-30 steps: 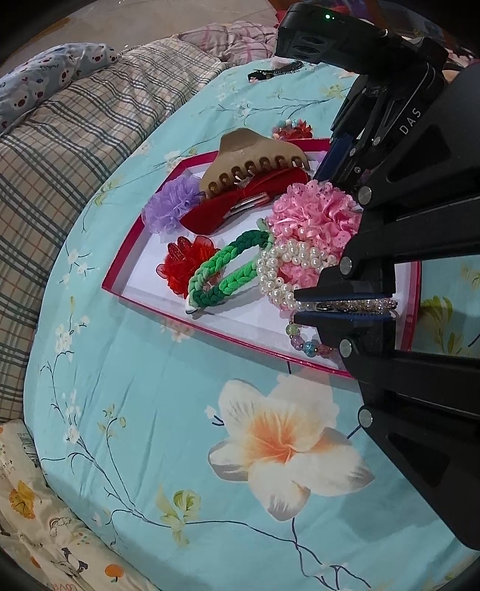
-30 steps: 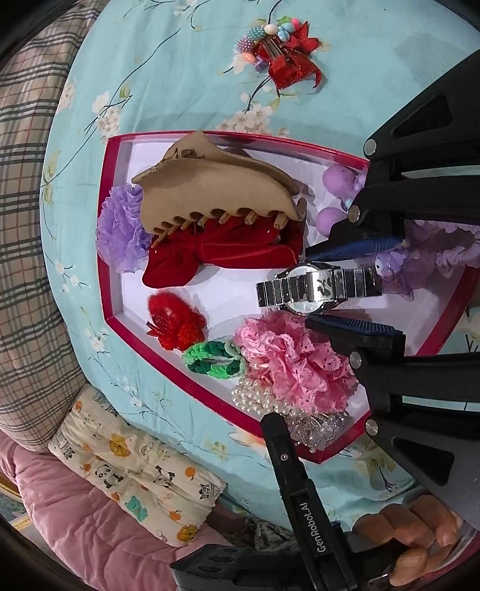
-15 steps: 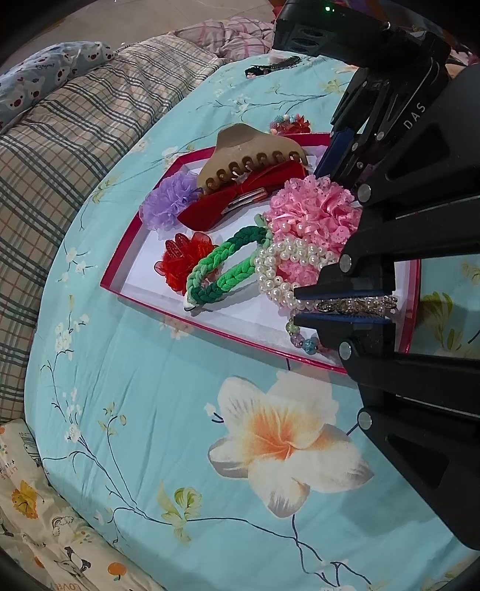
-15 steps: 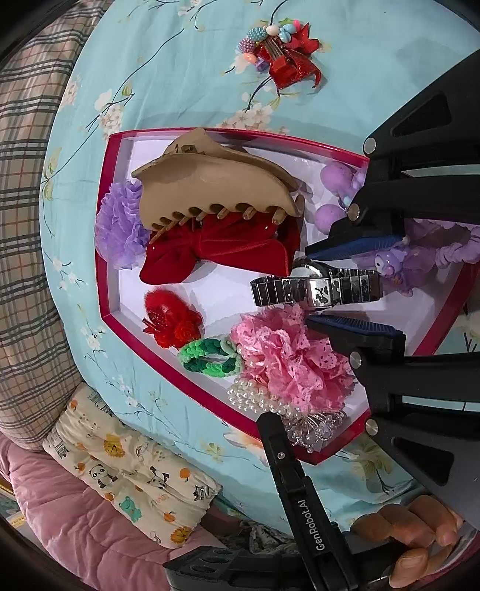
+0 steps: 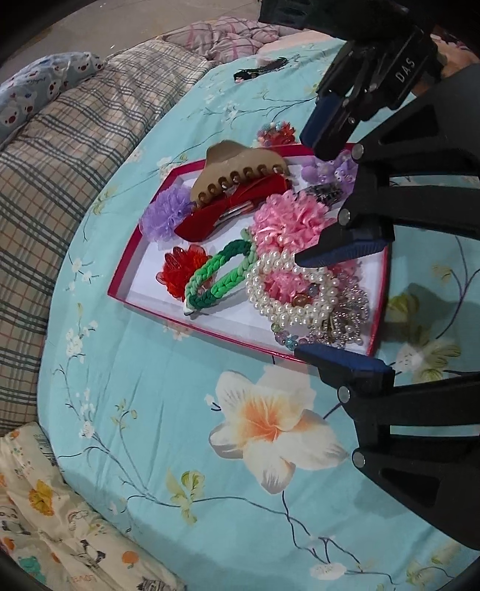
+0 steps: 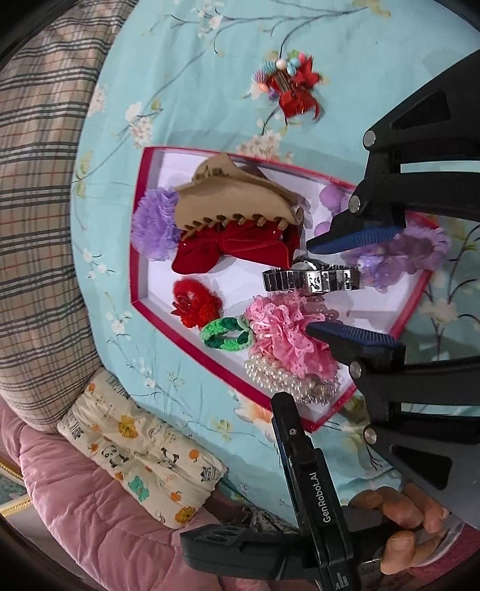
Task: Organize jewelry
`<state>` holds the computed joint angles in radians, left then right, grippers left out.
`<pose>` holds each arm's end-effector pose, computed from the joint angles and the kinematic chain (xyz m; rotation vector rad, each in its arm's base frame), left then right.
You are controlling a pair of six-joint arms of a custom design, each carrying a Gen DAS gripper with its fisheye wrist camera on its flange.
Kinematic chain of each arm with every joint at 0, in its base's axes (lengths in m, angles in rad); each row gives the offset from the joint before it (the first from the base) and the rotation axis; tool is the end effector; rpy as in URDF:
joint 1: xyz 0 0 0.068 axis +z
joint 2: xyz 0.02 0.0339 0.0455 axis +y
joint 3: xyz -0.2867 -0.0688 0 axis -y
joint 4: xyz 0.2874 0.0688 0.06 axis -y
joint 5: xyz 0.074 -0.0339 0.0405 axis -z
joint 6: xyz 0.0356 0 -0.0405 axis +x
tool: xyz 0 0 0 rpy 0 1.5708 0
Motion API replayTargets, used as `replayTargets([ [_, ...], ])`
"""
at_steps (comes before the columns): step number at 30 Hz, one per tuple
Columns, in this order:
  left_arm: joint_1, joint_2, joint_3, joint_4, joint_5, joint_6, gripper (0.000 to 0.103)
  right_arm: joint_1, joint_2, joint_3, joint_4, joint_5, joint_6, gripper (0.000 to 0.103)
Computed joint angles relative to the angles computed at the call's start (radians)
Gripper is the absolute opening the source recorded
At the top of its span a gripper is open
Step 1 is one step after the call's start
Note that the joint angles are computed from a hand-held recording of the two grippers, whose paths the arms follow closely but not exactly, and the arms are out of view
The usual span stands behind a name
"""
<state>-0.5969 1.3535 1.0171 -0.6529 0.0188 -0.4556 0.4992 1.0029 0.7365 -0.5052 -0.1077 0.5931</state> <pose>0.2556 -0.1745 0.2636 0.1921 2.6103 -0.4147 0.2065 0.1169 0.2611 0.0589 2.4342 0.6461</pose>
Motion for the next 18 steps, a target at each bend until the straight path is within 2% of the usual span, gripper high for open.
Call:
replayTargets([
  [6, -0.015, -0.035, -0.003, -0.031, -0.019, 0.001, 0.049, 0.0, -0.08, -0.021, -0.058, 0.024, -0.002, 0.045],
  [8, -0.026, -0.047, -0.003, -0.049, -0.034, 0.001, 0.055, -0.006, -0.102, -0.032, -0.075, 0.023, 0.003, 0.046],
  [11, -0.047, -0.059, 0.001, -0.077, -0.072, -0.004, 0.066, -0.012, -0.135, -0.047, -0.095, 0.026, 0.005, 0.052],
  [13, -0.068, -0.065, 0.008, -0.105, -0.11, -0.004, 0.069, -0.01, -0.156, -0.054, -0.111, 0.036, 0.007, 0.054],
  [15, -0.091, -0.078, 0.008, -0.128, -0.143, -0.007, 0.077, -0.003, -0.17, -0.055, -0.132, 0.054, 0.014, 0.063],
  [16, -0.105, -0.082, 0.01, -0.144, -0.161, -0.012, 0.084, -0.001, -0.176, -0.056, -0.142, 0.061, 0.017, 0.065],
  [18, -0.128, -0.101, 0.004, -0.162, -0.183, -0.015, 0.084, 0.006, -0.192, -0.056, -0.166, 0.07, 0.023, 0.067],
])
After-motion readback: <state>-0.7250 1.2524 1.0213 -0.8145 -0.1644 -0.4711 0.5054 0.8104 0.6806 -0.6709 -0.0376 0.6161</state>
